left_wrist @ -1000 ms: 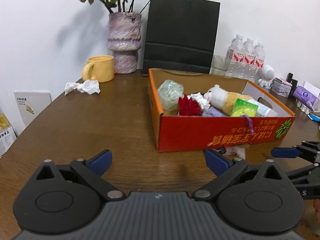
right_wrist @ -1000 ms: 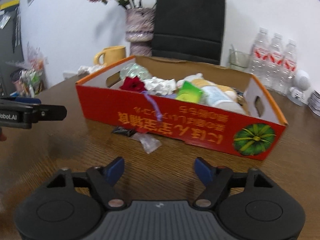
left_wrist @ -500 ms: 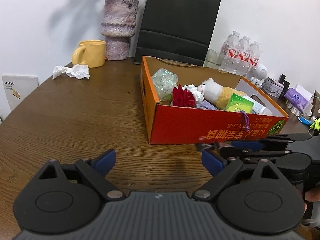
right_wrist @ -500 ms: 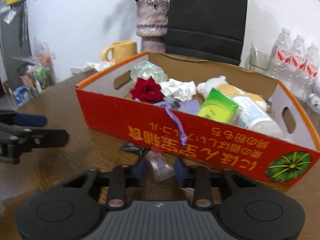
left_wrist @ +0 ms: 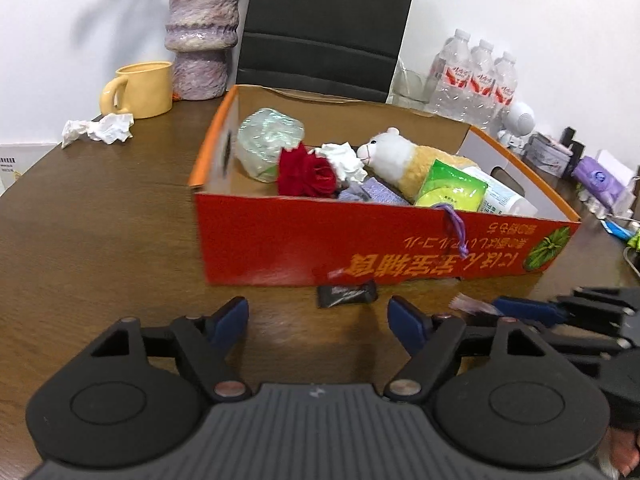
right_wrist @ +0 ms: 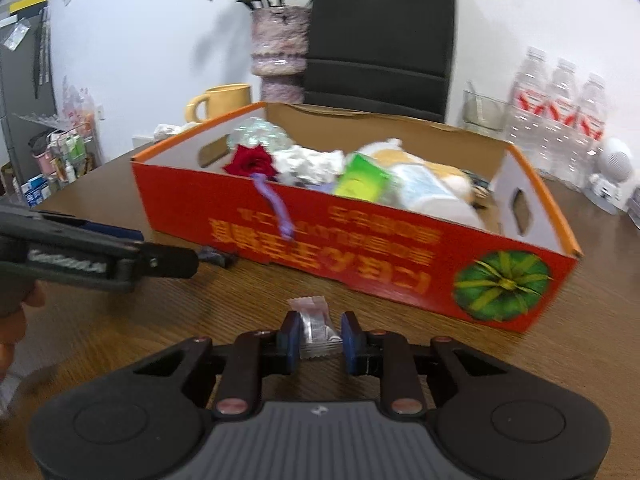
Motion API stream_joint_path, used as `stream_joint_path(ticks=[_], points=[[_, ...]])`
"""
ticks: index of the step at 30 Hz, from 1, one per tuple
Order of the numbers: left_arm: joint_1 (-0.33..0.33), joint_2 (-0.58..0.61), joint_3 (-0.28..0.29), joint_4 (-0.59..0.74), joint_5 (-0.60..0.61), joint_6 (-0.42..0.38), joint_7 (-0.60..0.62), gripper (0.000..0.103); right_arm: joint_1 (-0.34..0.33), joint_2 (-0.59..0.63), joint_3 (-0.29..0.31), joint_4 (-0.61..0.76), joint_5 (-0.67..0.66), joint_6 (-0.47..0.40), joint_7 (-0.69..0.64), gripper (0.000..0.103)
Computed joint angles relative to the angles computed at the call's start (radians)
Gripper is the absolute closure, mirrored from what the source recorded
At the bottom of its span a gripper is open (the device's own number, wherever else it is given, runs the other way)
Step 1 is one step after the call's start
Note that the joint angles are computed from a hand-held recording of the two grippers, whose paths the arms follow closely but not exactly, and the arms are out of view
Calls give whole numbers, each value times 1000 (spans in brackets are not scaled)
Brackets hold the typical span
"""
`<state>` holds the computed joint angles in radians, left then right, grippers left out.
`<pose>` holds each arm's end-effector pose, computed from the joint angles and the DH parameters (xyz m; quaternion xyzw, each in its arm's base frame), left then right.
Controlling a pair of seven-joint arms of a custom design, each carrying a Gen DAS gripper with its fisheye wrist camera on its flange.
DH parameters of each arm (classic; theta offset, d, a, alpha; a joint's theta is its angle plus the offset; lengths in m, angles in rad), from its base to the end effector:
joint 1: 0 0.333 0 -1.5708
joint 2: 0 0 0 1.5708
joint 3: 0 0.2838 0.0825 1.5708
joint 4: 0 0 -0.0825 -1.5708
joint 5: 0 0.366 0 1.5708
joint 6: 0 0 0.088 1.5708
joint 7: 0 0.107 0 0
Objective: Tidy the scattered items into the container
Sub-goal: 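Grasp the black wrapper with the left tool while the right grasps the clear wrapper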
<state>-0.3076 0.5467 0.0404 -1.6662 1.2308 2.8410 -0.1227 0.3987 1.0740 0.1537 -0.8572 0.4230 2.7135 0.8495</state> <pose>0.6355 -0.2289 0.3158 -0.7352 0.5309 -0.3097 0.2858 0.7163 0.3500 0.3291 -0.8433 0.3319 -0.1562 0.3929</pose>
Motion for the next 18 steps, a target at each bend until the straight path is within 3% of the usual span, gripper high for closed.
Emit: stream_joint_path(ticks=[3,7,10,11,12,18], points=[[-8,54,-22,79,-72,-64,60,28,-13,-2,-2,-5,4,4,5,82],[-52,91,-10,144,-113,-171,72,39,-31,-20,6,-32,20,14,5,82],[-69,100,-6,162,-122,-220,78,55,-45,-38,19,-59,38,17,-9,82],[-72,99,-4,162,-119,-226,79,67,-46,-41,20,-63,42,18,-11,82],[-76,98,-2,162,-115,-233,78,72,-48,-43,22,-65,46,17,-14,82],[-86,69,9,113,-43,-211,29,80,-53,-69,34,-109,73,40,-37,82]])
